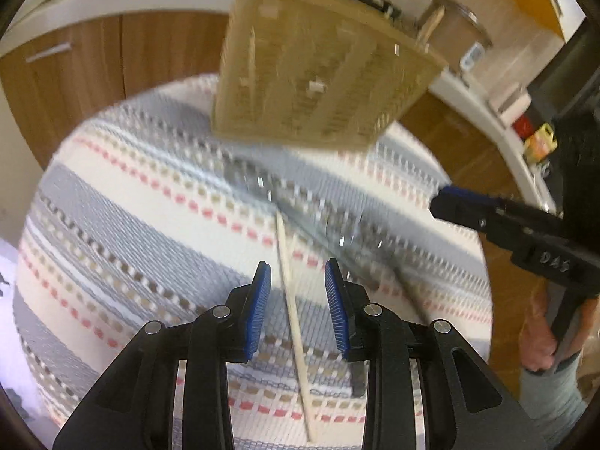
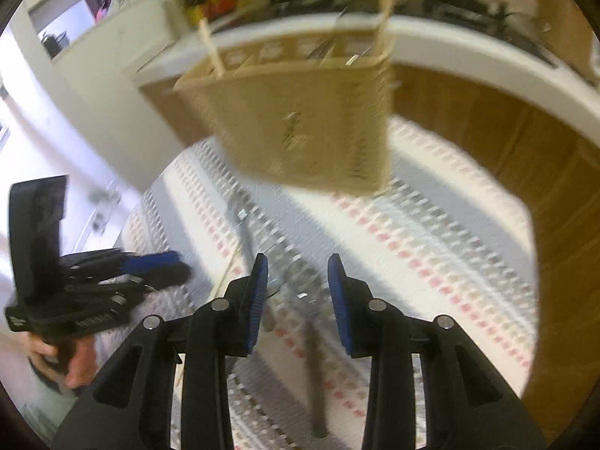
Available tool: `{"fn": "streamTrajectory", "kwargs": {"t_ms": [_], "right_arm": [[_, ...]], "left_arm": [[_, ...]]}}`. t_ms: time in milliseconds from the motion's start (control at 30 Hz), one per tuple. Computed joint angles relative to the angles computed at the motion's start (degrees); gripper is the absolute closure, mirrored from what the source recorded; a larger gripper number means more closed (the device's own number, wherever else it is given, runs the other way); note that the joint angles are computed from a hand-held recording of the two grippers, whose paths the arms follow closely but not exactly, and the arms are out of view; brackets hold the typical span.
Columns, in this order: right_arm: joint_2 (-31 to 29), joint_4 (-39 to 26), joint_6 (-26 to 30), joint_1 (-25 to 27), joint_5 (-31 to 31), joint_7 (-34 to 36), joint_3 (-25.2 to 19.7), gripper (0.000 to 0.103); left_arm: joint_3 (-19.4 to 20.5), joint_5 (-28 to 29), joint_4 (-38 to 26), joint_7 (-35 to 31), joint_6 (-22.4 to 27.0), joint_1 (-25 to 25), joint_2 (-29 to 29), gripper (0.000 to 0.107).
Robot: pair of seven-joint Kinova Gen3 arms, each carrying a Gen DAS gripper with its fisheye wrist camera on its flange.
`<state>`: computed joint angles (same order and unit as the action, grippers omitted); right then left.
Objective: Organize utensils
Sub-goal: 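Move both open tools back down toward the remaining utensils, then grasp a wooden chopstick with the left tool while the right tool grasps a clear spoon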
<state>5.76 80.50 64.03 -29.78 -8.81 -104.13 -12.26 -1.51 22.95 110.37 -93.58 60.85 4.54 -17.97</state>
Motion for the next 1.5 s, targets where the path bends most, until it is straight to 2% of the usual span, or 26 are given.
{"fn": "streamTrajectory", "kwargs": {"t_ms": [100, 400, 433, 533, 633, 700, 833, 967, 1133, 1200, 1333, 1433, 1500], "right_arm": [[2.11, -1.88, 1.11, -0.28, -1.48, 0.66, -0.31, 0.073], [7.18, -7.67, 5.86, -1.17, -1.06, 1.08, 0.44, 0.073], [7.89, -8.1, 6.79, -0.36, -2.59, 1.92, 0.43, 0.073], [9.63, -9.33, 7.45, 1.17, -6.13, 3.7, 0.36, 0.073], [11.46, -11.71, 7.94, 0.03, -5.15, 3.63, 0.5, 0.073], [13.06, -13.86, 8.91, -0.72, -4.88, 4.27, 0.27, 0.073], [17.54, -18.63, 11.46, -4.41, -2.18, 3.96, 0.24, 0.073], [21.16, -23.07, 13.8, -9.48, 3.43, 1.92, 1.82, 0.073], [23.67, -26.65, 15.98, -11.3, 4.97, 1.75, 2.4, 0.073], [24.07, -27.43, 16.49, -12.74, 6.62, 1.57, 2.9, 0.074], [23.6, -26.29, 15.71, -16.0, 11.21, 1.13, 3.9, 0.092], [22.5, -24.06, 13.78, -16.06, 11.87, 0.47, 3.76, 0.093], [20.64, -20.7, 10.57, -14.96, 10.76, -0.63, 3.32, 0.093]], "left_arm": [[1.54, -1.15, 0.48, 0.76, -0.2, 0.23, 1.23, 0.08], [7.67, -9.64, -1.18, 9.39, -3.26, 1.67, 5.21, 0.081], [8.1, -11.28, -1.55, 10.86, -3.56, 2.33, 5.66, 0.083], [10.76, -16.13, -2.37, 15.02, -3.75, 2.24, 6.62, 0.103], [6.14, -13.08, -1.28, 12.62, -4.2, 4.01, 5.4, 0.103], [3.75, -9.85, 0.35, 10.2, -4.49, 3.13, 3.78, 0.104], [4.21, -11.3, 2.59, 12.3, -5.09, 0.91, 0.43, 0.104], [-0.05, -9.14, 3.44, 9.96, -4.01, -0.43, -1.65, 0.104], [-3.65, -7.06, 2.82, 5.53, -1.71, -2.08, -2.12, 0.104], [-4.13, -6.26, 2.71, 4.25, -1.31, -2.76, -2.0, 0.104], [-4.33, -4.98, 2.58, 2.38, -1.13, -3.94, -1.67, 0.104], [-1.65, -5.02, 2.76, 4.08, -3.39, -4.44, -0.81, 0.104], [-0.42, -5.45, 3.01, 5.28, -4.51, -4.3, -0.87, 0.104]]}}
